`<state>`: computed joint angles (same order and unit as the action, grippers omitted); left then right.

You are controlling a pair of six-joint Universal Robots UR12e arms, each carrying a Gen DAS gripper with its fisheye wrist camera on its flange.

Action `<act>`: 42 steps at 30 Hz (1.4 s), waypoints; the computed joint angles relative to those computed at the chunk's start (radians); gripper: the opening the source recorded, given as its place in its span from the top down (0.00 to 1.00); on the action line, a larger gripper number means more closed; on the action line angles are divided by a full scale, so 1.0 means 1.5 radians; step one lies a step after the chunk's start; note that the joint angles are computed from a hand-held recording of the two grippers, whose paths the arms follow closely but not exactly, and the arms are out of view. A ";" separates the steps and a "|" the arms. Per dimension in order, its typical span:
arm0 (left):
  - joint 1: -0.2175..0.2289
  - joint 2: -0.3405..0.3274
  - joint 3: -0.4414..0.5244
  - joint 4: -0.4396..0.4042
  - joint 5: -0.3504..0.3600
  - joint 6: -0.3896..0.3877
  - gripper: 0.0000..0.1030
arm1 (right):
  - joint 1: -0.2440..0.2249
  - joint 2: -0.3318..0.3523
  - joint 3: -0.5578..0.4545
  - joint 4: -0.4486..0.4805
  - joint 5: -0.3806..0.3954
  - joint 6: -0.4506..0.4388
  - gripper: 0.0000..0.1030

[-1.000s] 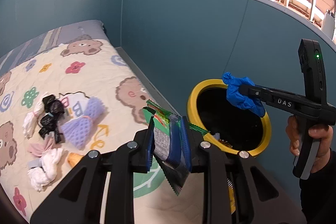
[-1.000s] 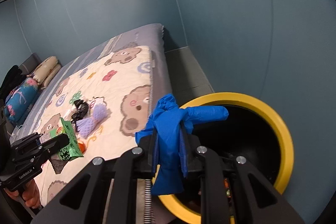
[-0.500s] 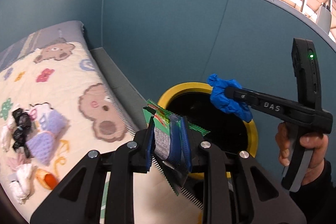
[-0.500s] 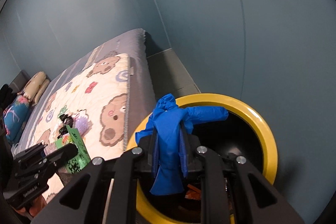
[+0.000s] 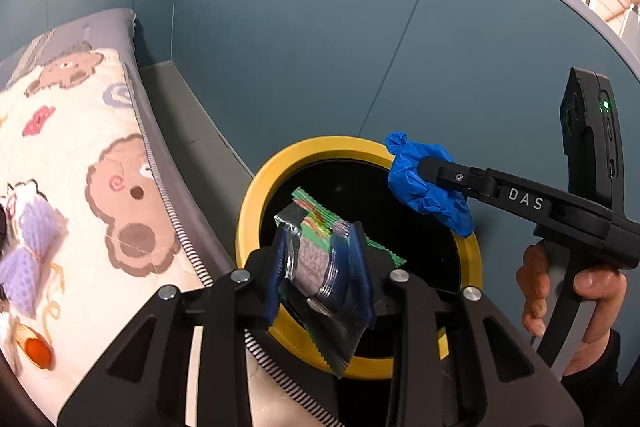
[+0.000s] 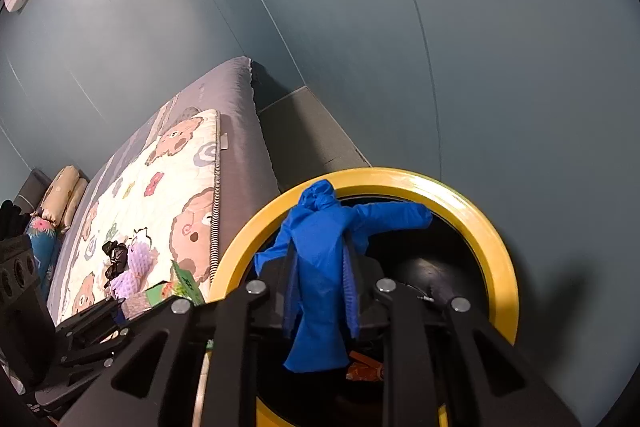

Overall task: Collect trash
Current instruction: 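Open left tool over the bin while right tool opens to drop the glove, then withdraw both tools from the bin back over the bed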

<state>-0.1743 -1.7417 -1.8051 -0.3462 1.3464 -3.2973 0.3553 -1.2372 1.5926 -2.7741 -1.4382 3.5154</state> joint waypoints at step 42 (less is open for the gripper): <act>0.133 0.190 -0.195 0.093 0.097 -0.045 0.09 | 0.094 0.008 -0.065 0.029 0.020 -0.062 0.44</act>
<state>0.0256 -1.4572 -2.0980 -0.2071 1.4926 -3.3643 0.4957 -1.2256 1.4948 -2.7308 -1.4090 3.4229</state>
